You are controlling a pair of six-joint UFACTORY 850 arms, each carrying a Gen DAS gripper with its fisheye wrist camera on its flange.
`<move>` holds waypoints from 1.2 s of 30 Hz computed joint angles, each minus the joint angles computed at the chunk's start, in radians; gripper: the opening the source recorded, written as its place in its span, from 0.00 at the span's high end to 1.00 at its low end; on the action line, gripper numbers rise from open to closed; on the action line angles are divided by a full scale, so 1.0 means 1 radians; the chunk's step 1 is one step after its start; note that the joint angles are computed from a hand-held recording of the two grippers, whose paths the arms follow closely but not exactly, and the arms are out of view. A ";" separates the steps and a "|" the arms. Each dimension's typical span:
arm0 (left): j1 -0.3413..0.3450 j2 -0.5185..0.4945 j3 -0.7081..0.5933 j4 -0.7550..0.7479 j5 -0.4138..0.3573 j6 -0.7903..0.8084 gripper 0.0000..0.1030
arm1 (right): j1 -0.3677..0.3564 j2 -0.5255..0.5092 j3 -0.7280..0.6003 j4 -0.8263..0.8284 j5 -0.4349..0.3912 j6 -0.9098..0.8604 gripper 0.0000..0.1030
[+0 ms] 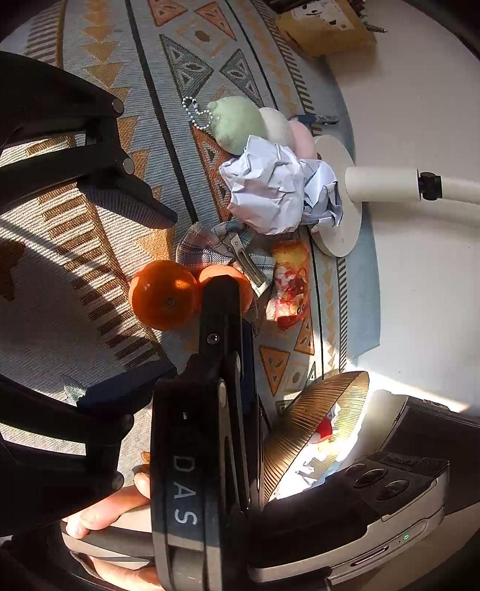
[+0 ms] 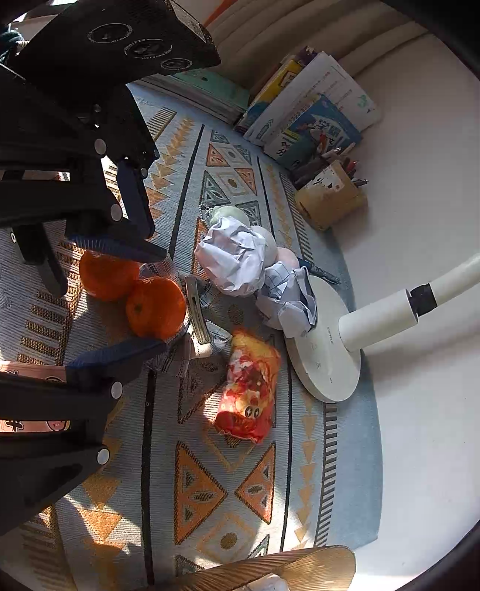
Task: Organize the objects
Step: 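Grasp an orange with the left gripper while the right grasps the other orange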
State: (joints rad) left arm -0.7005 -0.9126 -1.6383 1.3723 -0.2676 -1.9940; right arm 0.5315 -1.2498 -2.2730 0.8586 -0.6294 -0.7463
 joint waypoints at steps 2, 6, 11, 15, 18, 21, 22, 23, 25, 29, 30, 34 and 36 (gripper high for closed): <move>0.002 -0.016 -0.021 -0.090 0.012 0.087 0.45 | 0.003 -0.039 -0.066 -0.049 -0.027 0.050 0.56; 0.003 -0.008 -0.007 -0.039 0.015 0.025 0.51 | 0.014 -0.087 -0.140 -0.101 -0.038 0.095 0.55; 0.001 0.008 0.021 0.020 0.016 -0.059 0.65 | 0.010 -0.032 -0.037 -0.006 0.015 -0.005 0.64; -0.019 0.052 0.092 0.156 -0.039 -0.254 0.65 | -0.002 0.081 0.152 0.175 0.074 -0.182 0.64; -0.057 0.096 0.157 0.143 -0.163 -0.329 0.65 | -0.006 0.183 0.317 0.351 0.095 -0.366 0.64; -0.098 0.112 0.176 0.034 -0.308 -0.291 0.65 | 0.003 0.281 0.479 0.511 0.130 -0.559 0.64; -0.101 0.111 0.176 0.019 -0.338 -0.290 0.65 | 0.010 0.308 0.529 0.562 0.149 -0.624 0.64; -0.106 0.113 0.180 0.008 -0.371 -0.290 0.65 | 0.019 0.334 0.574 0.610 0.185 -0.688 0.64; -0.117 0.109 0.179 -0.020 -0.431 -0.262 0.65 | 0.043 0.373 0.646 0.702 0.277 -0.810 0.64; -0.131 0.084 0.144 -0.106 -0.517 -0.157 0.65 | 0.073 0.391 0.698 0.805 0.399 -0.970 0.64; -0.133 0.085 0.146 -0.103 -0.521 -0.165 0.65 | 0.077 0.388 0.697 0.799 0.418 -0.962 0.64; -0.140 0.074 0.127 -0.138 -0.559 -0.151 0.65 | 0.067 0.358 0.673 0.710 0.418 -0.834 0.64; -0.135 0.069 0.119 -0.154 -0.549 -0.134 0.65 | 0.064 0.350 0.667 0.696 0.418 -0.800 0.64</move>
